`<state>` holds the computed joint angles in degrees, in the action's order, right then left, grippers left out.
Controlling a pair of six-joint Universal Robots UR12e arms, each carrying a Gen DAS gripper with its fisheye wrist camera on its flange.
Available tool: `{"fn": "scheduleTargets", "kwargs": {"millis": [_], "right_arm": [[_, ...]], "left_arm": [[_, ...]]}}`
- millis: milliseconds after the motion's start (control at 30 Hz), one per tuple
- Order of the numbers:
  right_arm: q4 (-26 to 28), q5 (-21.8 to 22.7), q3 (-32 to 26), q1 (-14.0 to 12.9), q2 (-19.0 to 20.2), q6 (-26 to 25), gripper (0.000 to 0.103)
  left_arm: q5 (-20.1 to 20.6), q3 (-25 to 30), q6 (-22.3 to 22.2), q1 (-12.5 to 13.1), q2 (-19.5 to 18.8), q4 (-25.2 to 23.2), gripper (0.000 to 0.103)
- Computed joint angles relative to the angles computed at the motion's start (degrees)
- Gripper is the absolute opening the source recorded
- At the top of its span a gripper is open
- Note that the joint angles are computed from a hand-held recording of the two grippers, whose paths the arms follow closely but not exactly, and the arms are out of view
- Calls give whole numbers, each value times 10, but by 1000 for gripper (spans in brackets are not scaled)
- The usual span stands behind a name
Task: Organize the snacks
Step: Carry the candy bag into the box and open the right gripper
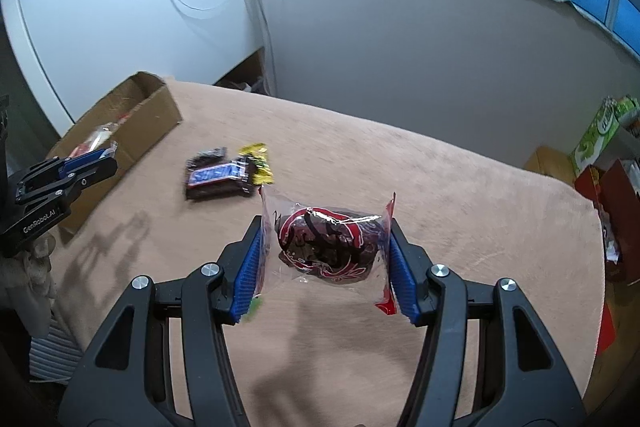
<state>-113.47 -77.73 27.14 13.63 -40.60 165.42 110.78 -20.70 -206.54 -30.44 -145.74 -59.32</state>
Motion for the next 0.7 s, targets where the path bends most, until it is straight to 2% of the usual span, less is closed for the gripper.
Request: {"fn": "scheduleTargets", "kwargs": {"millis": [333,700], "right_arm": [[-18,9,2,19,-9,-15,59],[1,17,-58,45,19,-34,59]], "left_arm": [[25,-109,0,-2,63,76,21],[47,-216,-10,2,125,138,21]]}}
